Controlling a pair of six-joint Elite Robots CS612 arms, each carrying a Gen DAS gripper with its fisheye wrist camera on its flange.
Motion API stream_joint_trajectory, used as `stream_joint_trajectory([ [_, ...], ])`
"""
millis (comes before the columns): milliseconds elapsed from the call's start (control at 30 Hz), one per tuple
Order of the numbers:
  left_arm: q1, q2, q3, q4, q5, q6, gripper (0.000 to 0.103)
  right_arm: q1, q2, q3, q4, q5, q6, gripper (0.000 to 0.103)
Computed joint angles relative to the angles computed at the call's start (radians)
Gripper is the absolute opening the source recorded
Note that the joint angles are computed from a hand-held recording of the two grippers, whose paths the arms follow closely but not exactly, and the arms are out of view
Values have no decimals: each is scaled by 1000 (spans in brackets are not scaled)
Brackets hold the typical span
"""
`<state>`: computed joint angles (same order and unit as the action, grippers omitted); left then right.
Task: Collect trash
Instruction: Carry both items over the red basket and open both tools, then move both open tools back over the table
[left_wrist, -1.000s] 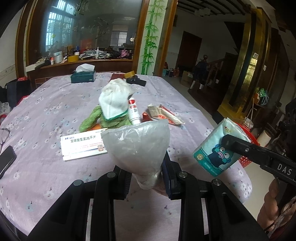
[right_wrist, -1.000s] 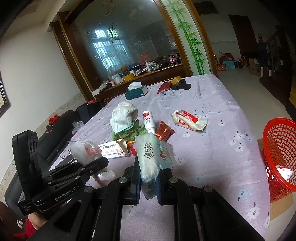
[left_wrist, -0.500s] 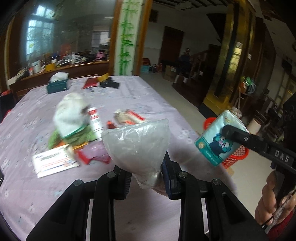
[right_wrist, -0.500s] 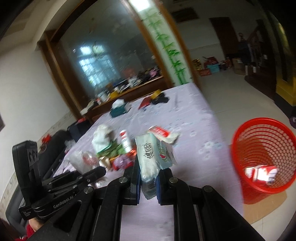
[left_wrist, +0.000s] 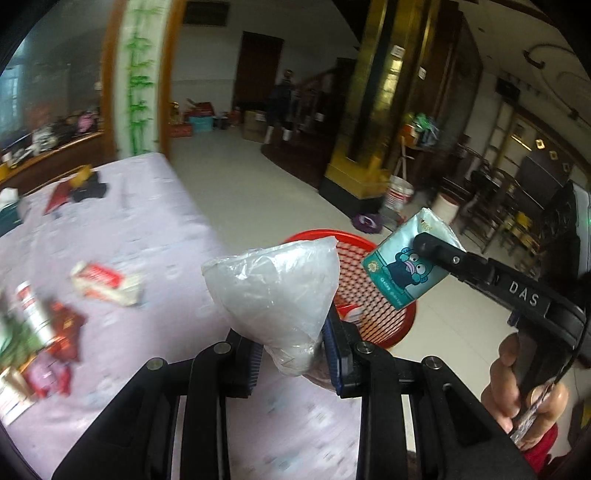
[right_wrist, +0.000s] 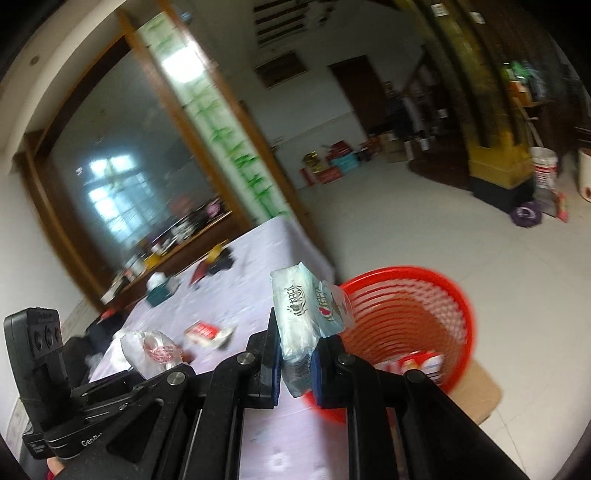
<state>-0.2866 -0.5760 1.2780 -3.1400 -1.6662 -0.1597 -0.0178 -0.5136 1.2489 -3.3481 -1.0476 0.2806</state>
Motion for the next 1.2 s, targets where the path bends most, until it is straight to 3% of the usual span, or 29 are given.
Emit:
stream_joint_trajectory([
  [333,-27,107,-205,148,-20,0,29,-28,39,-75,65,-64,27,16],
  [400,-29,120,-228,167,-13,-7,41,-32,48,-89,80,-67,23,17],
  [433,-30,124,-235,172,-2,-14,56,-31,56,-106,111,-71,14,18],
  [467,-31,125,-236,173,9,-24,62,-29,63,-122,135,-70,11,25],
  [533,-29,123,-231,161,9,-31,62,-30,73,-141,157,-57,23,41],
  [667,-26,106,-198,124,29,-33,63,-29,68,-123,113,-96,20,45],
  [867,-15,56,-89,33,76,-49,65,-26,43,-72,73,-77,12,47],
  [1200,33,-46,131,-118,125,-85,69,21,24,-42,95,28,-75,49],
])
